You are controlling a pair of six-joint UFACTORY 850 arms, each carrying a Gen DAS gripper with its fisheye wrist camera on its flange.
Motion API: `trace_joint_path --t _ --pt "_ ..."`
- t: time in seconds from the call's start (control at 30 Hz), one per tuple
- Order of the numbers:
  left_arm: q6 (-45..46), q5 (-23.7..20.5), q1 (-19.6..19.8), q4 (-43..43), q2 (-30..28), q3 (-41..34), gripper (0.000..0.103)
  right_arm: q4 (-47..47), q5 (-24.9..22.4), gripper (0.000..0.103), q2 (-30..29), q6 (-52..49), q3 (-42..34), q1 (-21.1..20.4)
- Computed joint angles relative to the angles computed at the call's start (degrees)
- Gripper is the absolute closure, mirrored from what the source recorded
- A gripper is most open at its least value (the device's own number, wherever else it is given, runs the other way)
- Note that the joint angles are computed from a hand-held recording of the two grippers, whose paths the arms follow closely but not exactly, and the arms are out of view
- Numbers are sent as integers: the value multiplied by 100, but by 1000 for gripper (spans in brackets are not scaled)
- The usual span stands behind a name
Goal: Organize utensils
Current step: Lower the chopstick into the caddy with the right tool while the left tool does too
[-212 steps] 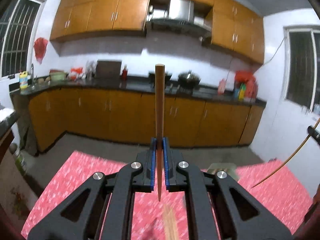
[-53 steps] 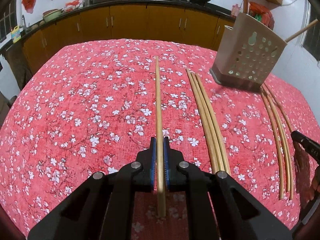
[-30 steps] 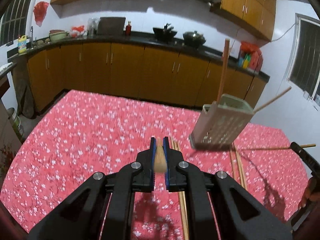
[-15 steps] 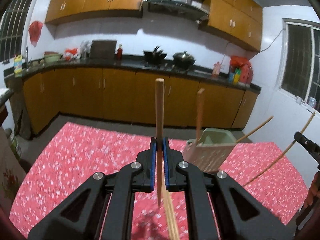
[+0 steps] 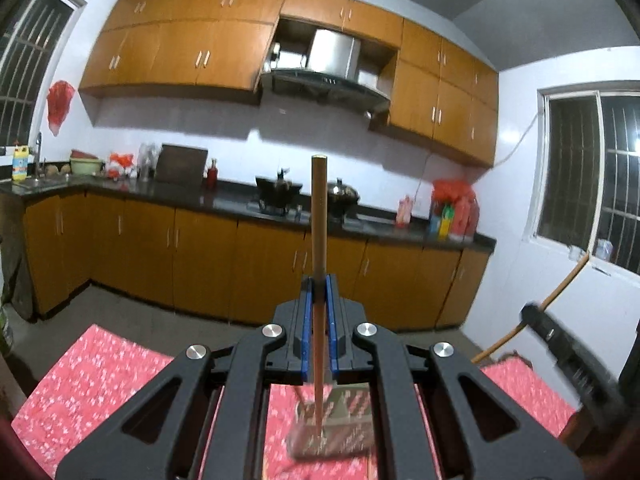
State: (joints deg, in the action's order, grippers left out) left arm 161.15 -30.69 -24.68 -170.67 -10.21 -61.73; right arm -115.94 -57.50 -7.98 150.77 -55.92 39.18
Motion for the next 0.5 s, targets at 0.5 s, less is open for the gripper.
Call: trace_joint_path --t 0.5 --pt "-85 392 -205 -123 -997 -680 96 -20 1096 93 -856 34 -584 -521"
